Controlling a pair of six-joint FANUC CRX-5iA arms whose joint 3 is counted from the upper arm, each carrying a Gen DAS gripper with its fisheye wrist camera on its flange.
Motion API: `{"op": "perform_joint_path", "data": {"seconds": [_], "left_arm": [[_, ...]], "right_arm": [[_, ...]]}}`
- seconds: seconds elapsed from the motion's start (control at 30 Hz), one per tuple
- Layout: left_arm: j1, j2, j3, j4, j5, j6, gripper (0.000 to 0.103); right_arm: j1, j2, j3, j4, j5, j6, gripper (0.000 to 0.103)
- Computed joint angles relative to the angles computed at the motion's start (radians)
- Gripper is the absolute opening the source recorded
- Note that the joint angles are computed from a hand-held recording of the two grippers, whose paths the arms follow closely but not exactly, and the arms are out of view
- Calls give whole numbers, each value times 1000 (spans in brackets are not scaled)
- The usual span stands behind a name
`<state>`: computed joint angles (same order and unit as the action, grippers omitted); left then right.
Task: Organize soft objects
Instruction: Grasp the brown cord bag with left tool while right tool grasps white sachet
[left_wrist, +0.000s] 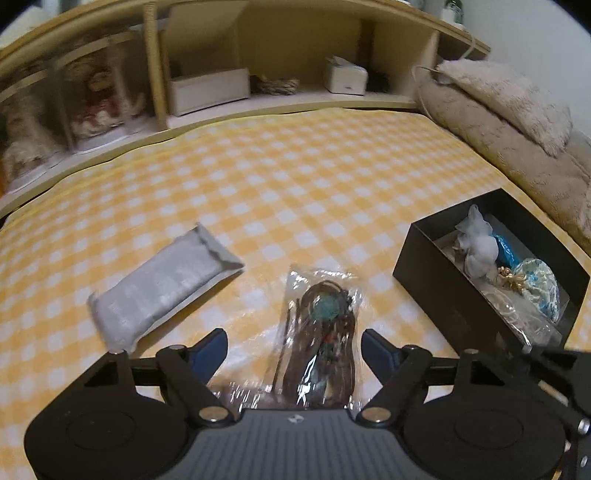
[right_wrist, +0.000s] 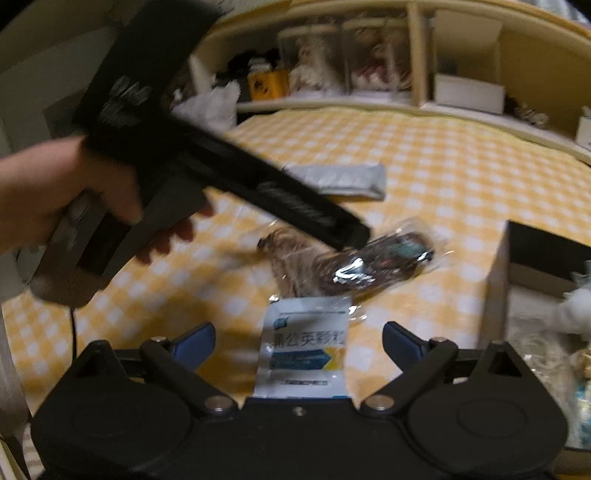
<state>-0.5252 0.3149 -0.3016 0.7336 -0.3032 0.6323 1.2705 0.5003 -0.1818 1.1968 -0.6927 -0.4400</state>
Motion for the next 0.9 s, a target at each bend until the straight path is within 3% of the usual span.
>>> {"op": "perform_joint_path", "data": {"seconds": [0.17,0.43,0.57,0.7,0.8,0.9], "left_arm": [[-11,69,47,65,-14,-89,77],[-16,143,115,22,-18,-74,75],[-30,152,91,145,19,-168,75],[-33,158,92,164,21,-194,75],[-27,157,95,155,10,-186,75],[-25,156,93,159,10,-180,76]], "right_arm": [[-14,11,8,-44,42,27,91],[-26,29,23,-92,77,60,85],[-23,45,38,-103,62,73,83],[-12,61,64,-131,32,134,83],[10,80,105,-187,-34,214,71],[16,75,108,-205,-32,228,61]]}}
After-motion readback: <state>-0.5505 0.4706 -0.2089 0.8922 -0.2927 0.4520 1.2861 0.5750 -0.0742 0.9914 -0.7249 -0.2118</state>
